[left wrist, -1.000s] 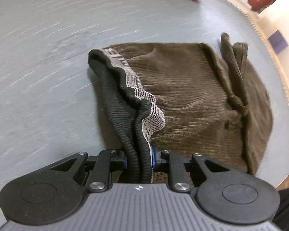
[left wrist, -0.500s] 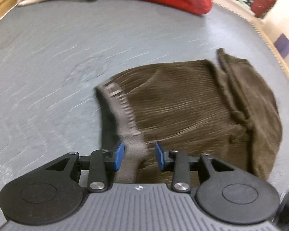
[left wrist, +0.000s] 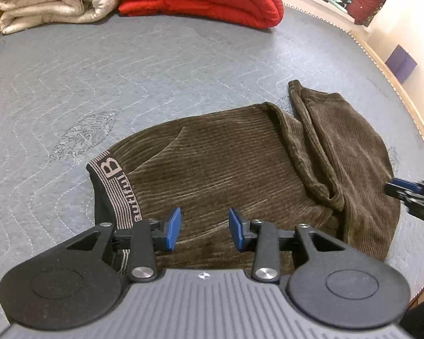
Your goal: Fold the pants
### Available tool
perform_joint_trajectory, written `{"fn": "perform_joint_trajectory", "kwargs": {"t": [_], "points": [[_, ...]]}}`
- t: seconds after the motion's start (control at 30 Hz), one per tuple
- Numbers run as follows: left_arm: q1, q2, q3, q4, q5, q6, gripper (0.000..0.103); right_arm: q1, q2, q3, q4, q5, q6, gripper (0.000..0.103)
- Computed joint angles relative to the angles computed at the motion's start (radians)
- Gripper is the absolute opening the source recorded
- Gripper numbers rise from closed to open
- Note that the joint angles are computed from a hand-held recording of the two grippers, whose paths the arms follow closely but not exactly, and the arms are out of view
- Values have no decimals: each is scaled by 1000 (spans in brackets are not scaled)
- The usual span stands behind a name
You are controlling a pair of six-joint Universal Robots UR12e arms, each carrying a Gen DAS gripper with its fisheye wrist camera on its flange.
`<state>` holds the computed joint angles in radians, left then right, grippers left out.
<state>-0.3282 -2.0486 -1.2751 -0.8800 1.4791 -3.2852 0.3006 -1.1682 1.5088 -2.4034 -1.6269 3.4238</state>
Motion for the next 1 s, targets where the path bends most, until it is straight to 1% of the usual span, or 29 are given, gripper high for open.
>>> {"fn": "perform_joint_trajectory", "kwargs": {"t": [0.07, 0.13, 0.17, 0.2, 0.27, 0.37, 0.4, 0.43, 0.5, 0.53, 0.57, 0.6, 0.63, 0.67, 0.77, 0.83, 0.87, 1.0], "points": [[-2, -11, 13, -11, 10, 2, 43, -10, 27, -14, 13, 55, 67, 35], [-4, -22, 27, -27, 19, 4, 44, -16, 59, -45, 49, 87, 96, 35], [-4, -23, 28, -28, 23, 10, 44, -14, 74, -59, 47, 92, 102, 38], [-5, -26, 31, -29, 28, 14, 45, -12, 90, -74, 49, 94, 99, 41], [-7, -32, 36, -39, 37, 18, 46, -7, 119, -100, 62, 73, 78, 57], [-7, -39, 45, -48, 42, 18, 46, 4, 143, -123, 118, 30, 44, 58], [-8, -41, 47, -48, 42, 18, 46, 5, 144, -119, 113, 25, 33, 58], [-8, -43, 50, -46, 40, 17, 46, 5, 141, -114, 107, 21, 21, 57], [-9, -45, 53, -40, 40, 14, 47, 4, 132, -108, 108, 9, 6, 35], [-10, -46, 55, -40, 41, 12, 47, 0, 124, -103, 116, 14, 9, 21], [-12, -46, 55, -41, 45, 12, 47, -5, 113, -93, 117, 21, 23, 13], [-14, -47, 56, -41, 48, 12, 47, -10, 98, -80, 117, 25, 34, 12], [-16, -47, 58, -42, 51, 12, 47, -14, 80, -66, 117, 22, 25, 11], [-18, -48, 59, -42, 53, 16, 47, -18, 62, -51, 117, 15, 8, 11], [-26, -44, 54, -35, 60, 33, 47, -41, -21, 17, 133, 6, -37, 10], [-30, -36, 46, -27, 62, 43, 47, -62, -85, 74, 169, 4, -63, 10], [-32, -31, 39, -20, 58, 47, 47, -77, -121, 105, 203, 14, -70, 10], [-36, -7, 6, 4, 45, 79, 47, -143, -270, 244, 357, 100, -74, 9]]}}
